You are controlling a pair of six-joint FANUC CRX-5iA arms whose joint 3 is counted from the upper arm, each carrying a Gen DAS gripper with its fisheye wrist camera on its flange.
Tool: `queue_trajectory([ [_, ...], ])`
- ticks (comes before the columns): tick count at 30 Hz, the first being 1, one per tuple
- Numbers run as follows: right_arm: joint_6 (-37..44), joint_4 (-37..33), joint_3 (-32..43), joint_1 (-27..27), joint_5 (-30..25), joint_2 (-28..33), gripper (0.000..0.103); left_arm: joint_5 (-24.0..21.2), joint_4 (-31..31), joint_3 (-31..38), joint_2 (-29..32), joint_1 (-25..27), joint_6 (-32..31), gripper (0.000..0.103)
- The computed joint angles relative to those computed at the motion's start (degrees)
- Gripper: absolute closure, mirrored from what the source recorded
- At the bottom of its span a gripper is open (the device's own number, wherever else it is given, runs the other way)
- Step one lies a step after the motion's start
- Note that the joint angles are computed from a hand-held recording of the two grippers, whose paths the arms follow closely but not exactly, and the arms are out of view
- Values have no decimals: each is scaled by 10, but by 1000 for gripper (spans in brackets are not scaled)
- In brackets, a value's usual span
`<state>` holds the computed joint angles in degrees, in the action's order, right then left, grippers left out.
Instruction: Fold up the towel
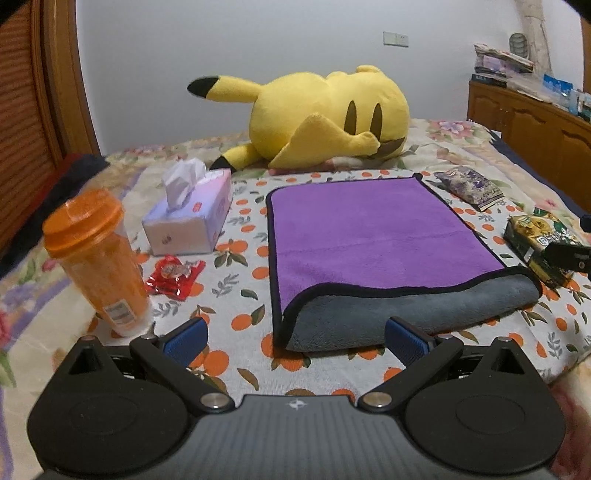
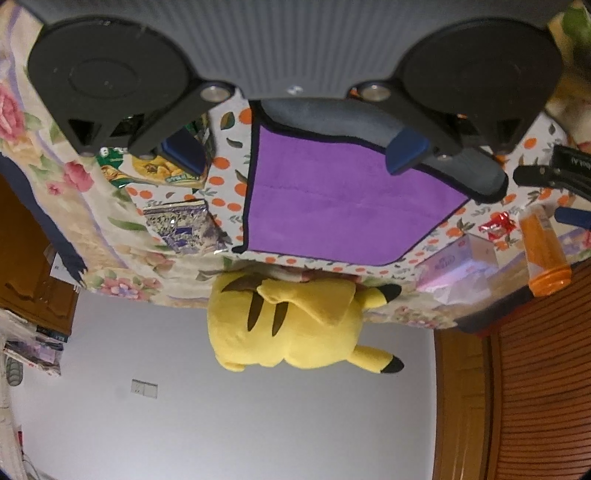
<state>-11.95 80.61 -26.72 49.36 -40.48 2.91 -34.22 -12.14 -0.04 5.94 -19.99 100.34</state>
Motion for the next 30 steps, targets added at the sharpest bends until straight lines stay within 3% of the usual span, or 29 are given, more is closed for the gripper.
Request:
queue_trajectory([
  [15,104,-120,42,-11,25,37,0,13,83,14,46,34,-63,3],
  [22,157,-186,63,-13,31,48,2,9,103,26,64,40,-86,17],
  [25,184,-222,73,-12,29,53,15,8,122,26,70,44,-103,27],
  [30,213,-265,85,-14,31,58,19,4,150,27,80,50,-126,38],
])
